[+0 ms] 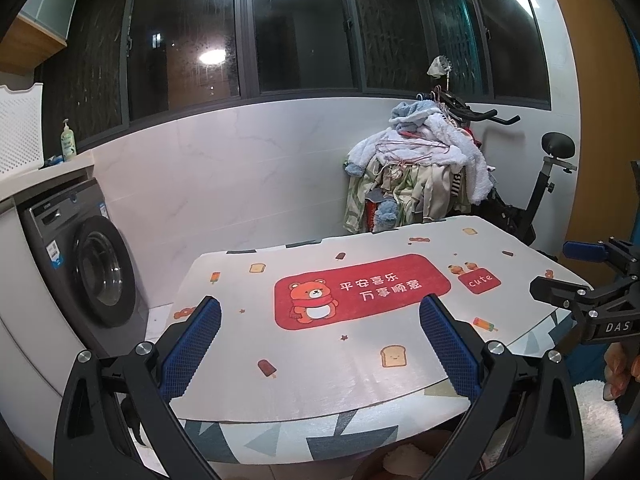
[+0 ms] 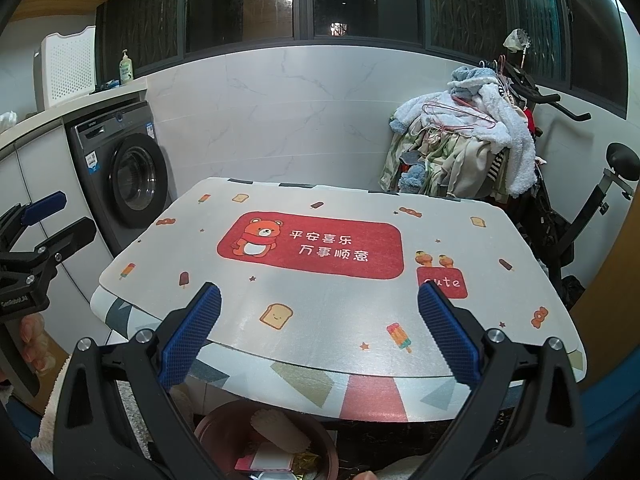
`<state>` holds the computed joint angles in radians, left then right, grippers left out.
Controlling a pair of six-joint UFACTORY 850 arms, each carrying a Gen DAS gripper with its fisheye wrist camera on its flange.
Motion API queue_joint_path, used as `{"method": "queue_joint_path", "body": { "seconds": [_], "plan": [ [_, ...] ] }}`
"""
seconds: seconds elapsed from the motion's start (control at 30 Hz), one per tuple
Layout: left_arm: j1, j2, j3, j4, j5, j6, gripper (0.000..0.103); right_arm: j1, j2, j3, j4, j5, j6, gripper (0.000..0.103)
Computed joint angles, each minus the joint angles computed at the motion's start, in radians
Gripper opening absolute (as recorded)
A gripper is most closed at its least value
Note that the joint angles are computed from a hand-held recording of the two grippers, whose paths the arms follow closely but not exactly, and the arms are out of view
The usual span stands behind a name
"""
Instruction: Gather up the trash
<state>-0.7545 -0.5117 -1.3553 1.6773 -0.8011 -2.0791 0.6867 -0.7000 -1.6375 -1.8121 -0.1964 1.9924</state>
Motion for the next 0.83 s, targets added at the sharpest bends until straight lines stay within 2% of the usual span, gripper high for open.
{"method": "queue_joint_path", "body": {
  "seconds": [0.83],
  "plan": [
    [0.001, -0.026, -0.015, -0.033, -0.011, 0.030, 0.097, -0.006, 0.001, 0.013, -0.034, 0.006, 0.035, 0.097]
  ]
}}
